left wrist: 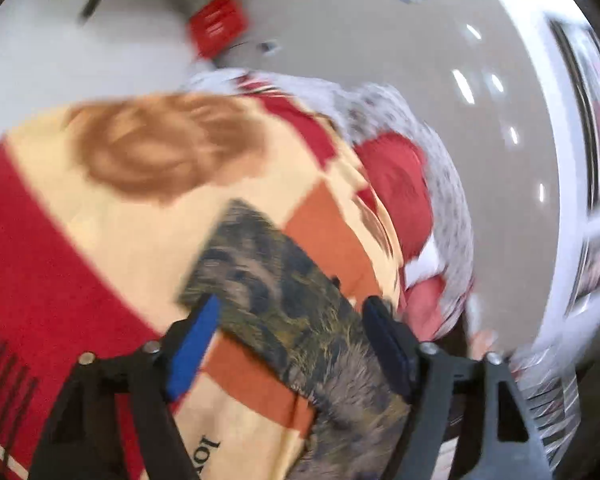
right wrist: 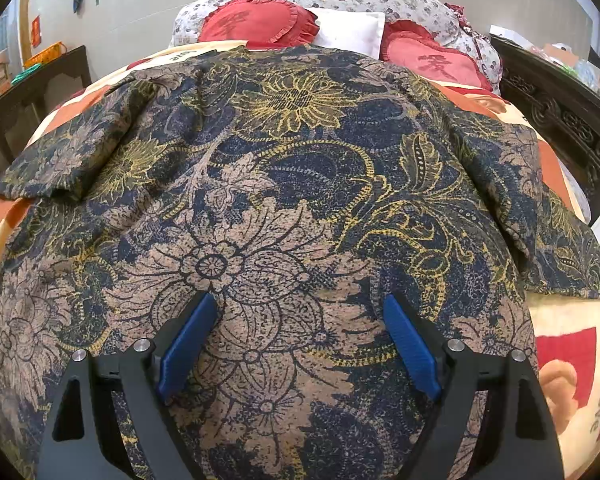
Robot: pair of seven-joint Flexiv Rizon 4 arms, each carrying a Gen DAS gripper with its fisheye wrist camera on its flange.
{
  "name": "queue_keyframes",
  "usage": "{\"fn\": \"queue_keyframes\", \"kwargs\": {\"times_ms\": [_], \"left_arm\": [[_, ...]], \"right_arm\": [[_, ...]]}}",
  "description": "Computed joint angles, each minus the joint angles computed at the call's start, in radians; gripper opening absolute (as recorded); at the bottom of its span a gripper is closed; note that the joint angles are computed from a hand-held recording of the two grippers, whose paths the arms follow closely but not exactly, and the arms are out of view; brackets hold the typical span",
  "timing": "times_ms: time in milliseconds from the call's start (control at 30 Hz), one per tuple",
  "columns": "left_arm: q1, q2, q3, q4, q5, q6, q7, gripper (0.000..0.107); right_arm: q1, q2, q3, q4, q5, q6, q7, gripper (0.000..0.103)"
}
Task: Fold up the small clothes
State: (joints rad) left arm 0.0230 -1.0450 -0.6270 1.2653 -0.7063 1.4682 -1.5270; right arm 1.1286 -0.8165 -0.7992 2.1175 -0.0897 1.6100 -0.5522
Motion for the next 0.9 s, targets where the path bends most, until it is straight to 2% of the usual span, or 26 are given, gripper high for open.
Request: {"fn": "queue_keyframes", "kwargs": {"times_ms": [33, 100, 133, 233, 333, 433, 500, 533, 567, 600, 633, 667, 700, 767, 800, 833, 900], "left_arm": [[0.033, -0.019, -0.065, 0.014, -0.018, 0.016, 0.026, 0.073], [0.054, -0.035, -0.107, 0.022, -0.025, -0.003, 0.041, 0.073], [0.046, -0.033, -0.094, 0.021, -0.031, -0.019, 0.029, 0.074], [-0.038, -0.051, 0.016, -0.058, -0.031, -0.084, -0.042, 0.075], [-0.101, -0.085, 0.11, -0.142, -0.017, -0.08, -0.091, 0.075], [-0.119, -0.139, 0.109, -0.204, -0.03, -0.045, -0.132, 0.075], [-0.112, -0.147, 0.074, -0.196, -0.038, 0.003, -0.141, 0.074], [-0.117, -0.142, 0.085, -0.194, -0.027, 0.001, -0.151, 0.073], [-0.127, -0.132, 0.124, -0.197, -0.009, -0.025, -0.173, 0.066], [-0.145, -0.119, 0.181, -0.199, 0.011, -0.057, -0.207, 0.046], [-0.169, -0.116, 0.247, -0.219, 0.034, -0.107, -0.252, 0.032], [-0.186, -0.118, 0.298, -0.242, 0.059, -0.159, -0.289, 0.011], [-0.205, -0.122, 0.351, -0.268, 0.089, -0.207, -0.328, 0.006], [-0.223, -0.119, 0.401, -0.295, 0.142, -0.241, -0.364, 0.005], [-0.241, -0.111, 0.45, -0.316, 0.183, -0.263, -0.389, 0.004], [-0.254, -0.096, 0.483, -0.325, 0.221, -0.258, -0.402, 0.004], [-0.268, -0.053, 0.524, -0.305, 0.28, -0.165, -0.42, 0.004]], "right_arm": [[0.001, -0.001, 0.0, 0.0, 0.0, 0.0, 0.0, 0.092], [0.0, -0.002, 0.001, -0.002, 0.0, 0.0, 0.001, 0.092], [-0.001, -0.001, 0.001, -0.001, 0.0, 0.0, 0.0, 0.092], [0.0, -0.001, 0.0, -0.002, -0.001, -0.002, 0.001, 0.092], [-0.002, -0.003, 0.002, -0.004, 0.0, 0.0, 0.003, 0.092], [0.0, -0.004, 0.001, -0.003, 0.001, 0.001, 0.002, 0.092], [-0.002, -0.003, 0.002, -0.003, 0.001, 0.001, 0.002, 0.092], [-0.002, -0.003, 0.002, -0.003, 0.001, 0.0, 0.001, 0.092], [0.0, -0.003, 0.001, -0.003, 0.001, -0.001, 0.001, 0.092], [0.001, -0.004, -0.001, -0.001, 0.001, 0.001, 0.001, 0.092], [0.0, -0.003, 0.0, -0.002, 0.001, 0.001, 0.001, 0.092], [0.0, -0.003, 0.001, -0.003, 0.001, -0.001, 0.001, 0.092], [0.001, -0.003, -0.001, -0.001, 0.001, 0.0, 0.0, 0.092], [0.0, -0.004, 0.0, -0.002, 0.002, 0.001, 0.001, 0.092], [0.0, -0.004, 0.0, -0.002, 0.002, 0.002, 0.001, 0.092], [0.001, -0.005, 0.0, -0.004, 0.002, 0.001, 0.001, 0.092], [-0.002, -0.006, 0.001, -0.008, 0.0, -0.004, 0.001, 0.092]]}}
